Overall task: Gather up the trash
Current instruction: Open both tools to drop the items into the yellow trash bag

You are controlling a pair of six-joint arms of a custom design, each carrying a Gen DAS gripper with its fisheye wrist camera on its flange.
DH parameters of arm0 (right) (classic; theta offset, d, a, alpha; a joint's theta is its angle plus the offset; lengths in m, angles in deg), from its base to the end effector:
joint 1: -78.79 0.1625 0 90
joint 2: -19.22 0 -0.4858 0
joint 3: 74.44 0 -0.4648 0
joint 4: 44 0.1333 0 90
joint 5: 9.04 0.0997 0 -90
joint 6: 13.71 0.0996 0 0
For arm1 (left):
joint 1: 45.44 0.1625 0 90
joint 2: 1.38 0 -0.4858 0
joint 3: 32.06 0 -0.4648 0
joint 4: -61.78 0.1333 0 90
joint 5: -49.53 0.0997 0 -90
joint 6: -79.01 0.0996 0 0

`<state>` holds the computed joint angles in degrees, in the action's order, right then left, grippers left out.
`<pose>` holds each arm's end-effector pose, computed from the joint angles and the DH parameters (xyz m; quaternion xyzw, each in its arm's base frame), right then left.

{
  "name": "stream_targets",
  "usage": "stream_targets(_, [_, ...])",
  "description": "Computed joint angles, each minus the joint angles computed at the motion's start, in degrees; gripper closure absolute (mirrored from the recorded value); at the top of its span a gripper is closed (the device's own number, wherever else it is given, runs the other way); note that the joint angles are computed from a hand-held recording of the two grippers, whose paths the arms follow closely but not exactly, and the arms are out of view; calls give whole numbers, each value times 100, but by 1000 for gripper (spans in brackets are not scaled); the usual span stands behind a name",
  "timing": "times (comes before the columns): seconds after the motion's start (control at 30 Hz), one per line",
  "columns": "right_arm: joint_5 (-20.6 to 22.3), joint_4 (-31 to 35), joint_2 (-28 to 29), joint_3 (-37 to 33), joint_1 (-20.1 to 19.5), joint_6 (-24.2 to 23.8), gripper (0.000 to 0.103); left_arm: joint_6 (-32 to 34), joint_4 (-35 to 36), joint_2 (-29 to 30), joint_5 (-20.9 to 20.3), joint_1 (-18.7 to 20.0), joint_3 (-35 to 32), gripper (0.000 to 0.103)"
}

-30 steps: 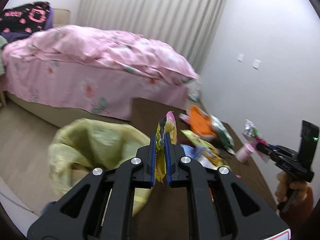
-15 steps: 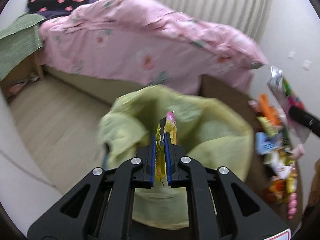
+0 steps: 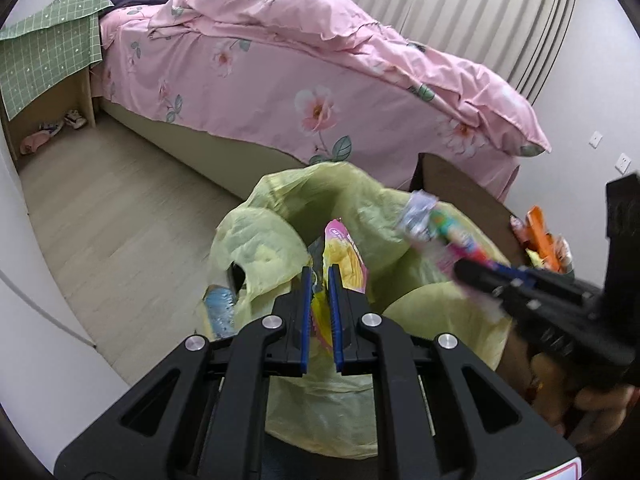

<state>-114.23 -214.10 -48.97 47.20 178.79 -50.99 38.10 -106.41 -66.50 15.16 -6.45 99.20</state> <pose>0.2079 -0.5619 0.1989 0.3589 -0.8958 0.1917 0.1789 -0.2543 -0.4831 0.1440 0.0286 0.8805 -0.3981 0.2558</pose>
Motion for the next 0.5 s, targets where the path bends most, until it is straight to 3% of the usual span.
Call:
stream_targets(0.1, [-102,-83,44,5,21,-89,85,62,-188,14,-46,-1,-35,94])
stream_targets(0.2, [-211,-293,46,65,53,-324,73,43,-377,-20,-134,7,-62,83])
stream_targets(0.5, [-60,-353,-347,258,-16,-315,63,189,-628,-45,416,-285,-58,58])
